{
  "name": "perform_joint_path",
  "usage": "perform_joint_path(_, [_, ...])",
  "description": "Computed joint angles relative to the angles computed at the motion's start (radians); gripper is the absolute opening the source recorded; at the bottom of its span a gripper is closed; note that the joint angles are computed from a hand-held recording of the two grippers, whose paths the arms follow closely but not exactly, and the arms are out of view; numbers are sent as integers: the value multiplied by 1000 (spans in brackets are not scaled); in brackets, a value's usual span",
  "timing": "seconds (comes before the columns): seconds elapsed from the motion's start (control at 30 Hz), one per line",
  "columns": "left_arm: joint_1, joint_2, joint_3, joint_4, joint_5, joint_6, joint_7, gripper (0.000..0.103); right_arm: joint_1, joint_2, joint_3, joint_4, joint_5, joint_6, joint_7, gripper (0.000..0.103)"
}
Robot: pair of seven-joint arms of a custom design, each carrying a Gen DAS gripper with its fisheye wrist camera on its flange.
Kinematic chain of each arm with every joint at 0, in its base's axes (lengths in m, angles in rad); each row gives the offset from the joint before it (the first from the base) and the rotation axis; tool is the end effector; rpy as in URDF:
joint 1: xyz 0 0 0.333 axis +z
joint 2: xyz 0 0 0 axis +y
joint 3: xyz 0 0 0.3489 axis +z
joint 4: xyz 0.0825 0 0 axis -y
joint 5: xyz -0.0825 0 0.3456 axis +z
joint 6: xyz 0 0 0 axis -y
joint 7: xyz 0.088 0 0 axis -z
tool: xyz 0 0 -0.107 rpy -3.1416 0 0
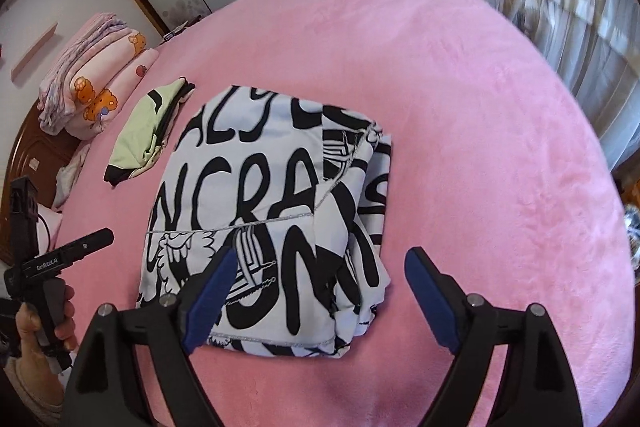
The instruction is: Fold large clothes
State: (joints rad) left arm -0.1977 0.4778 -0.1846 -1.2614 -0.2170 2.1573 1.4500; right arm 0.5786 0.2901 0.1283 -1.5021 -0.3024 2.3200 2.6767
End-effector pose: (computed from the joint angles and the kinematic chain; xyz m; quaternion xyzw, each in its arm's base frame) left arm 0.6686 -0.2409 0.5720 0.6344 -0.7309 0.2512 0.0137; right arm 0.5168 0.4166 0.6021 -0.5813 0.7623 -0.0843 0.2720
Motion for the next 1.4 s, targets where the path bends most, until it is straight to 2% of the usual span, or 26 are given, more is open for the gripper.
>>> perform_joint_path(0.1, [21,63,-22,56,-56,-51,12,97,-45,9,15,-47,102,57,-32,86])
perform_joint_path(0.2, [51,121,-57,94,-142,-88,46,97,-88,44,41,-47,226,47,-105,86])
perform_joint_path(0.23, [58,139,-66,106,-172,-99,50,97,-102,52,50,-60,265,73,-138,86])
perform_joint_path(0.4, [82,183,-98,95,-285,-87,81,97,-118,78,58,-102,341,199,-210,86])
perform_joint_path(0.57, [92,209,-118,69,-364,-42,112,97,-182,123,124,-137,492,376,-345,86])
perform_joint_path(0.73, [80,238,-122,84,-383,-14,130,99,-233,185,190,-123,594,467,-477,87])
perform_joint_path(0.83, [59,273,-114,143,-355,-28,111,100,-228,218,190,-87,592,459,-517,87])
perform_joint_path(0.97, [25,312,-97,223,-290,-65,77,103,-183,244,140,-27,536,399,-492,85])
perform_joint_path(1.07, [4,325,-86,262,-242,-88,52,103,-146,262,101,22,482,356,-456,75])
perform_joint_path(1.1, [-3,330,-83,276,-229,-96,43,103,-143,263,97,30,473,350,-451,73])
perform_joint_path(1.17, [-16,339,-77,301,-204,-108,22,102,-134,266,93,36,459,353,-438,61])
perform_joint_path(1.2, [-27,344,-71,317,-189,-110,5,102,-123,265,83,41,446,349,-421,59])
perform_joint_path(1.27, [-41,319,-59,289,-159,-84,-10,94,-103,264,62,54,416,335,-383,50])
perform_joint_path(1.3, [-38,285,-56,234,-155,-60,4,92,-89,266,51,68,393,322,-367,48])
perform_joint_path(1.4, [-55,248,-49,194,-119,-23,-3,79,-41,276,11,133,306,248,-316,37])
